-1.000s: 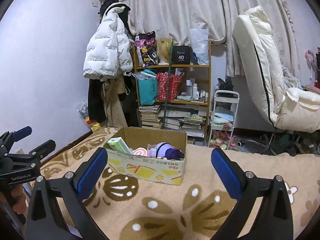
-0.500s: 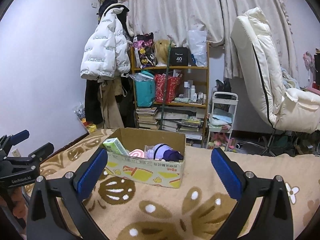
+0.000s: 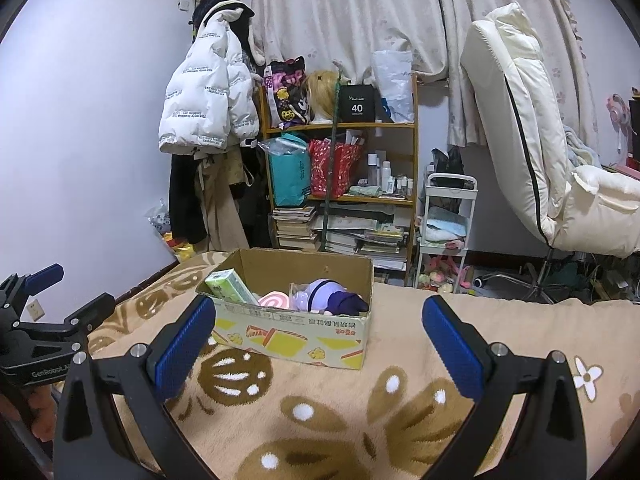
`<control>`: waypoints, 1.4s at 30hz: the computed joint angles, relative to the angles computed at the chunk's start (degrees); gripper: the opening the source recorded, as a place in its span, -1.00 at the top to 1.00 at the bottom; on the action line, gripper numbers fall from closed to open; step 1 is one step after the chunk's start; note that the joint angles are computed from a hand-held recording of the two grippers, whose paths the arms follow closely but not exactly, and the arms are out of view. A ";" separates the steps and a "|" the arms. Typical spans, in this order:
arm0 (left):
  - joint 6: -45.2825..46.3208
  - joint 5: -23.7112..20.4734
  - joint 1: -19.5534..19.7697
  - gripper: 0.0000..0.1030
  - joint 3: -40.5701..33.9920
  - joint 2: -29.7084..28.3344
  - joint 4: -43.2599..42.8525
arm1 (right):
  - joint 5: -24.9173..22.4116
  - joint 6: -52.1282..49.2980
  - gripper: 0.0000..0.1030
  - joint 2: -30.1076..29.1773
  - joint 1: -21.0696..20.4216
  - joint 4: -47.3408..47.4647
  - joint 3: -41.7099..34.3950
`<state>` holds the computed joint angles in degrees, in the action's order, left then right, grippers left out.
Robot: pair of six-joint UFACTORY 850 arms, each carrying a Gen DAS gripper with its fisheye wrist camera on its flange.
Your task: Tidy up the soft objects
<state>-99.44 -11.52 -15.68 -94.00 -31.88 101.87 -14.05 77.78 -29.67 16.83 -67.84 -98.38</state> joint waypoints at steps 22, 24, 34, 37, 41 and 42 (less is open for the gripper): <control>2.82 0.58 0.34 -0.98 -0.58 -0.58 -2.76 | -0.81 2.38 -1.00 0.27 0.18 -1.29 0.82; 2.86 0.54 0.31 -0.98 -0.58 -0.58 -2.77 | -0.85 2.29 -1.00 0.39 0.18 -1.28 0.99; 1.11 0.59 0.40 -0.98 -0.19 -0.40 -1.05 | -0.67 1.90 -1.00 0.37 -0.04 -0.81 0.96; 0.87 0.57 0.39 -0.98 -0.16 -0.39 -0.83 | -0.57 1.61 -1.00 0.38 -0.11 -0.59 0.94; -4.10 0.84 0.46 -0.98 0.47 -0.11 5.08 | -0.59 1.11 -1.00 0.38 -0.10 -0.03 0.94; -4.90 0.72 0.47 -0.98 0.80 0.07 6.24 | -0.74 1.19 -1.00 0.44 -0.07 -0.06 1.02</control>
<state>-104.34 -10.80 -15.21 -93.20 -31.81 108.11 -14.79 78.97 -29.23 16.75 -67.90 -97.36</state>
